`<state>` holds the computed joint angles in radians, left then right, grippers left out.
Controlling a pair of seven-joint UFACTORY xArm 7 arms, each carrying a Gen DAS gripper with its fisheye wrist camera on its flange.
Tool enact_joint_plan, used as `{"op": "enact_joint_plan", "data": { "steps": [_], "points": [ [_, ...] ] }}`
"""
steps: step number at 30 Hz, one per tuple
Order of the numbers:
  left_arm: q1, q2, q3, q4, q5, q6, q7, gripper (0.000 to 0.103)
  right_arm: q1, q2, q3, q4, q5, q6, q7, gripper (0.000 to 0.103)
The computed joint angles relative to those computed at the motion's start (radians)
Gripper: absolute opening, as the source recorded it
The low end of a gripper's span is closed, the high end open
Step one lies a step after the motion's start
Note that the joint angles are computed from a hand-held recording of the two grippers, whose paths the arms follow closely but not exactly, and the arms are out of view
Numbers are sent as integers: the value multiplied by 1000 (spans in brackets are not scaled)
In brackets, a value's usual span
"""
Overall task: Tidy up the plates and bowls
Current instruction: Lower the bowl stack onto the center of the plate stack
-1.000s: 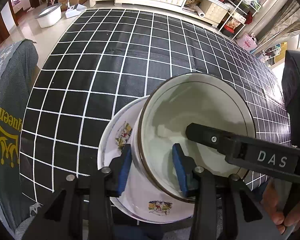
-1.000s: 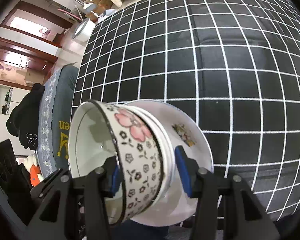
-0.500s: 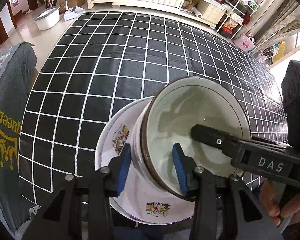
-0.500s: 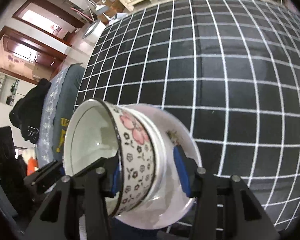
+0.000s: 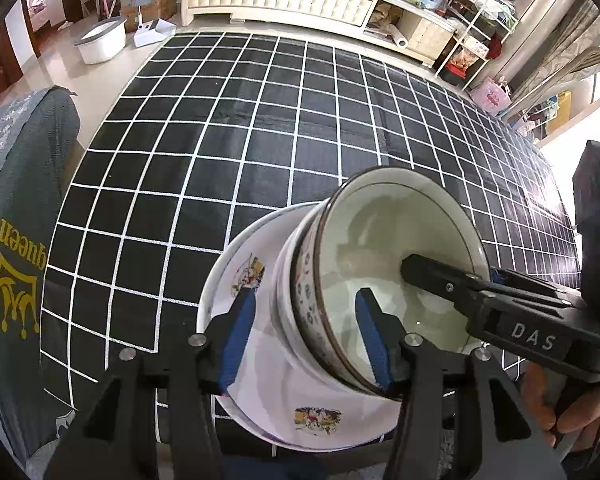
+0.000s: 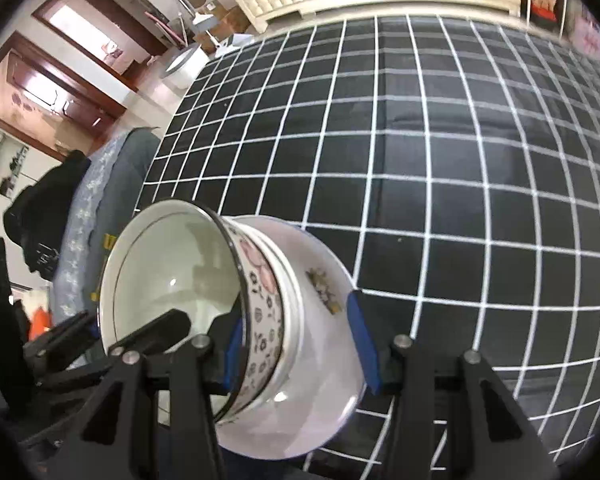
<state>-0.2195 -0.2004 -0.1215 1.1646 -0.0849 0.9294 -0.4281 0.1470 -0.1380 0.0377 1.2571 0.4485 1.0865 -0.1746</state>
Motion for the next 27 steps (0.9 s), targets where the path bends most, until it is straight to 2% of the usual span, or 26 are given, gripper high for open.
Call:
{"op": "enact_joint_plan", "data": {
  "steps": [12, 17, 27],
  "points": [
    [-5, -56, -29, 17, 85, -2, -25, 50, 7, -65, -5, -20, -32, -51, -8, 51],
    [-8, -93, -57, 19, 139, -22, -66, 50, 7, -124, -14, -45, -43, -78, -16, 51],
    [-28, -133, -126, 71, 261, 11, -137, 50, 1, -265, -20, -124, -139, -165, 10, 52]
  ]
}}
